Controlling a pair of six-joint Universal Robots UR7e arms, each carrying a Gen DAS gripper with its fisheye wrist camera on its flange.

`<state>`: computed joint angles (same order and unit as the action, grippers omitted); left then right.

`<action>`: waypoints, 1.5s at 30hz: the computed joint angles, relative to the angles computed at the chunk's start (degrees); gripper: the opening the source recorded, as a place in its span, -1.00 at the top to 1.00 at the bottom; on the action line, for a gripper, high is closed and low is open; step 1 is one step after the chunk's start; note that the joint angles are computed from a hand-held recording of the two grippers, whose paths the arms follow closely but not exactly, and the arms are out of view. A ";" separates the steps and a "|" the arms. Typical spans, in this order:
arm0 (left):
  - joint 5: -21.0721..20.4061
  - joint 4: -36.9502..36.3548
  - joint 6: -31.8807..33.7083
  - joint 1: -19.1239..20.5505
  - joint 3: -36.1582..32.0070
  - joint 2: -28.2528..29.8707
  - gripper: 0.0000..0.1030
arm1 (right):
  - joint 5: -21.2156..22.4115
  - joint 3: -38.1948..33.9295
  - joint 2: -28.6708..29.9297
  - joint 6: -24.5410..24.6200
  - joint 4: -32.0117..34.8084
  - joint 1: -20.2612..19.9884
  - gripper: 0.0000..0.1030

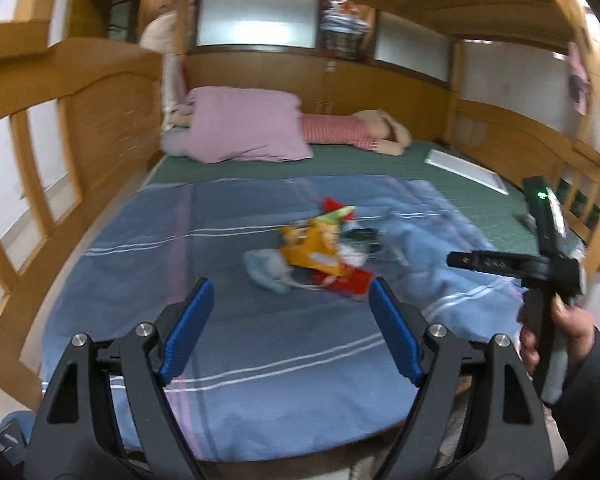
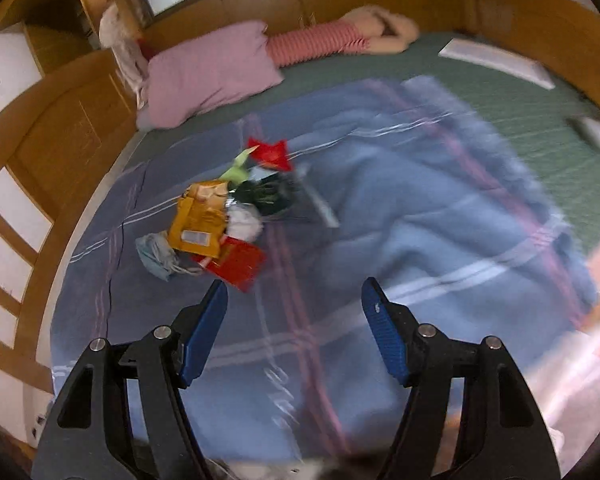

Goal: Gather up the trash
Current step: 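Move both tools back to the pile and grasp the yellow snack bag with the right gripper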

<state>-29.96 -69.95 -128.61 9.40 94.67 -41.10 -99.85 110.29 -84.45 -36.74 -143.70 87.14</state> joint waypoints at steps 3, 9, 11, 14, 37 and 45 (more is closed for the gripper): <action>-1.66 2.10 -3.45 0.59 2.68 -2.63 -0.56 | -0.68 -2.14 5.98 1.61 -0.90 2.45 -0.34; -4.02 2.82 -8.07 1.32 8.09 -6.93 -0.56 | -2.84 -4.94 15.36 0.42 -4.08 7.63 -0.34; -4.17 2.42 -8.78 1.67 9.52 -7.82 -0.56 | -4.41 -6.47 18.32 0.75 -4.53 8.96 -0.34; -4.43 2.40 -9.76 2.02 10.91 -8.77 -0.56 | -7.23 -8.90 23.25 0.86 -6.21 11.06 -0.34; -2.99 -5.85 -5.21 4.16 17.04 -12.16 -0.56 | -5.20 -9.52 22.07 7.35 -0.93 11.96 0.31; 5.11 -24.08 12.76 12.30 15.64 -9.11 -0.56 | 1.58 -2.76 10.79 5.12 -3.43 5.26 0.30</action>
<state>-24.85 -94.03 -115.85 21.71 110.31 -50.21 -98.28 107.53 -73.66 -31.62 -147.13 92.41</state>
